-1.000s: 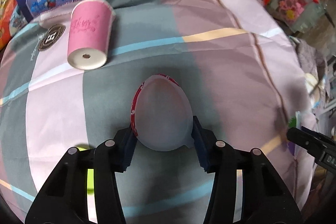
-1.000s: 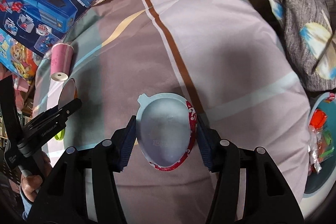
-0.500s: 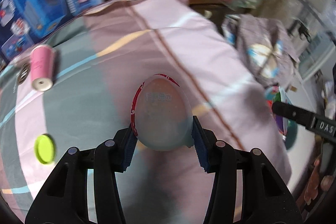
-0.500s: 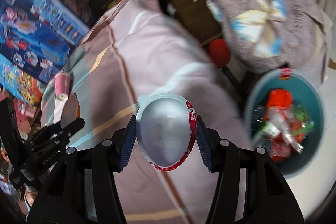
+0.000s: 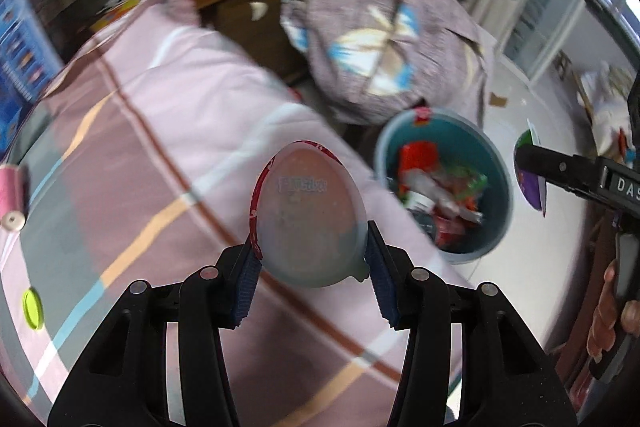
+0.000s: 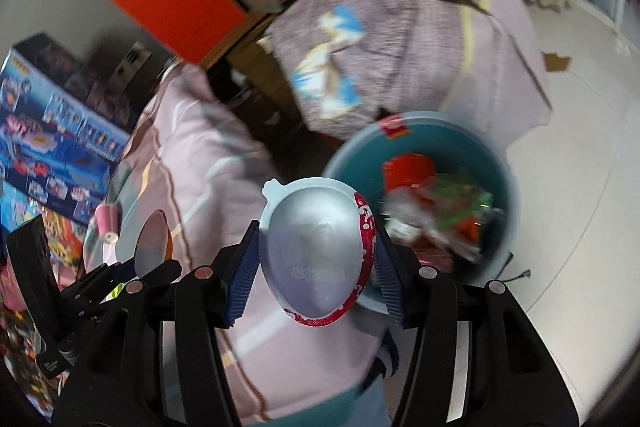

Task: Collect trash
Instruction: 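Carry both white cups over the teal bin and open both grippers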

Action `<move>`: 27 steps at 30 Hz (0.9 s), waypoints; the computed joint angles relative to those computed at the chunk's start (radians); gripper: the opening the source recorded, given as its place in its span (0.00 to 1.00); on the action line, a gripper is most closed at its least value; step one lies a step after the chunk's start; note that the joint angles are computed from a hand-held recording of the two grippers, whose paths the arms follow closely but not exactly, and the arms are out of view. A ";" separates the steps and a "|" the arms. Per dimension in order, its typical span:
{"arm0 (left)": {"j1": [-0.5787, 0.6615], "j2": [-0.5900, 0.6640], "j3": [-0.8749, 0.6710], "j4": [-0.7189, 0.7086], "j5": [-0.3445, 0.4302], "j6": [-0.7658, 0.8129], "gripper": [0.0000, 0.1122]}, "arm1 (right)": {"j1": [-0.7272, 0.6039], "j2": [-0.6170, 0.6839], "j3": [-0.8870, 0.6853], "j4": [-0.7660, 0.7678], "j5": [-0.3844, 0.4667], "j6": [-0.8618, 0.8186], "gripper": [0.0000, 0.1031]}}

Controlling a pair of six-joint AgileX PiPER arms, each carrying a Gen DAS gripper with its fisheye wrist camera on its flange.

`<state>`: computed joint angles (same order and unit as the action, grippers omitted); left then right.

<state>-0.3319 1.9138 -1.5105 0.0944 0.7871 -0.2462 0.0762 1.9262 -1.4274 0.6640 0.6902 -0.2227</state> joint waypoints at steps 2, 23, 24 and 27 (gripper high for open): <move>-0.026 0.029 -0.036 -0.004 0.017 0.001 0.45 | -0.043 -0.005 0.027 0.031 0.002 -0.037 0.50; -0.160 0.479 -0.638 -0.085 0.295 0.073 0.46 | -0.203 0.133 0.001 0.096 0.057 -0.131 0.50; -0.159 0.499 -0.669 -0.084 0.308 0.071 0.47 | -0.202 0.141 -0.007 0.093 0.061 -0.129 0.51; -0.151 0.533 -0.722 -0.083 0.336 0.059 0.56 | -0.196 0.163 -0.033 0.078 0.070 -0.114 0.51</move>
